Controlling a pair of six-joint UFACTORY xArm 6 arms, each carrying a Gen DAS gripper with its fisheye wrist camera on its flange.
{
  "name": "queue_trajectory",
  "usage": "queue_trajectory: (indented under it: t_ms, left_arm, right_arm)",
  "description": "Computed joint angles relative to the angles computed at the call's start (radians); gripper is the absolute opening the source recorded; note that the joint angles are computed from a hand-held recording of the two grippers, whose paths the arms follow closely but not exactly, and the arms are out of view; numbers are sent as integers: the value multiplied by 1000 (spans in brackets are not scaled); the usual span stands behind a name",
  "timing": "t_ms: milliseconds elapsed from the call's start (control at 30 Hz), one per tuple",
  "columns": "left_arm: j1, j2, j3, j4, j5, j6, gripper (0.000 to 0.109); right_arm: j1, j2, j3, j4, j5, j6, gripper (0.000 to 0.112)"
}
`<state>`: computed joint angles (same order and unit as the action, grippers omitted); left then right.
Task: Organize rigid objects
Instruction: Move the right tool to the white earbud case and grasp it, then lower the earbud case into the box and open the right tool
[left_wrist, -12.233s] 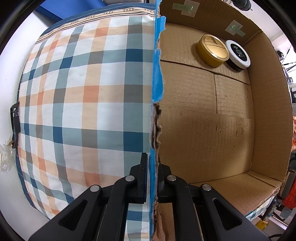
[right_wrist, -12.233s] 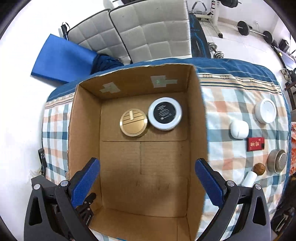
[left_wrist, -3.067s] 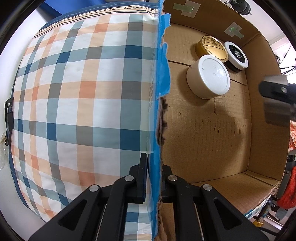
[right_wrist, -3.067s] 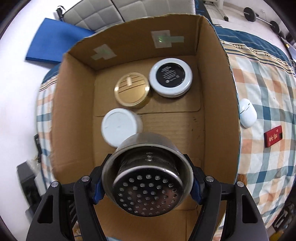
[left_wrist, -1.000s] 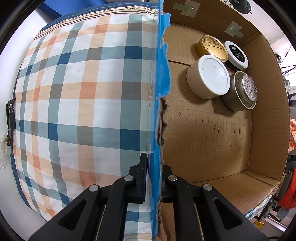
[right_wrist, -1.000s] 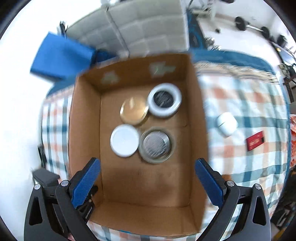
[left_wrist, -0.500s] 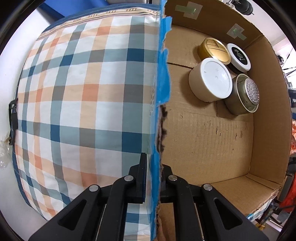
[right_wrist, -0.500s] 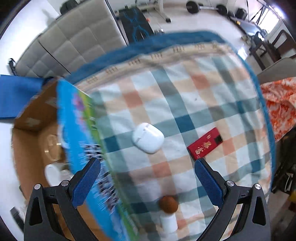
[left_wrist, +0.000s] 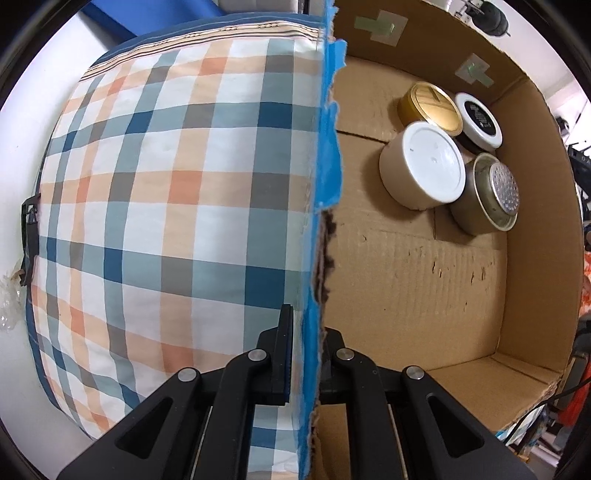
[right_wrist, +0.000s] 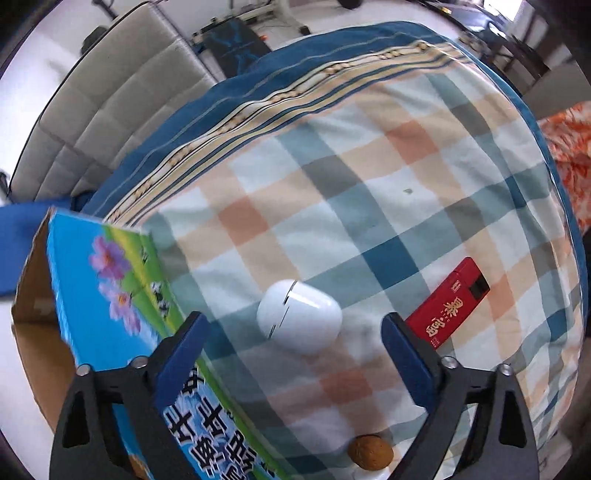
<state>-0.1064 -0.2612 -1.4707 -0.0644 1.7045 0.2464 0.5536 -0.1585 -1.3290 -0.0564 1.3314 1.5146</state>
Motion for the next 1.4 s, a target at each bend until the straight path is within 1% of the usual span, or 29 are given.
queue_trajectory:
  t_ms: [67, 133, 267, 400, 467, 533, 567, 700, 800, 900, 1033, 1067, 1133, 1167, 1200, 1333, 1367, 1400]
  left_arm:
    - [3, 5, -3, -4, -1, -4, 6]
    - [13, 9, -10, -14, 7, 6, 6]
    - [21, 14, -18, -18, 8, 10, 6]
    - [17, 19, -25, -15, 13, 12, 6]
    - [16, 21, -25, -15, 14, 8, 6]
    - [10, 22, -25, -11, 12, 6, 6]
    - [6, 22, -22, -8, 9, 4, 6]
    - [-9, 20, -11, 2, 3, 0, 5]
    - [-19, 15, -9, 11, 2, 4, 5]
    - [-24, 12, -9, 16, 3, 7, 5]
    - [-22, 8, -13, 11, 7, 12, 5]
    - [-20, 8, -17, 11, 12, 15, 5]
    - [-15, 7, -27, 9, 20, 19, 5]
    - [-16, 6, -28, 11, 22, 21, 5]
    - [-15, 5, -29, 11, 24, 23, 5]
    - [-18, -4, -20, 14, 21, 21, 5]
    - [-20, -6, -18, 15, 20, 22, 5]
    - [-22, -5, -18, 16, 23, 25, 5]
  right_arm:
    - [-14, -10, 31, 21, -22, 4, 93]
    - [-25, -22, 72, 47, -49, 12, 85]
    - [-45, -39, 154, 116, -122, 15, 82]
    - [-38, -29, 158, 92, -125, 28, 82]
    - [-34, -11, 133, 87, -89, 26, 76]
    - [-34, 20, 91, 87, -33, -1, 64]
    - [-30, 35, 66, 83, 0, -17, 61]
    - [-17, 15, 76, 85, 0, -16, 60]
    - [19, 5, 48, 37, 28, 16, 60]
    - [78, -13, 7, -22, 56, 45, 60]
    - [164, -4, -103, -109, 105, 66, 60]
    - [191, 10, -148, -133, 123, 63, 60]
    - [201, 25, -225, -156, 148, 24, 60]
    - [221, 45, -272, -165, 155, 8, 60]
    - [228, 50, -295, -165, 153, -10, 60]
    - [277, 118, -394, -127, 93, -62, 60]
    - [283, 153, -428, -104, 67, -85, 60]
    - [290, 203, -489, -82, 69, -110, 60]
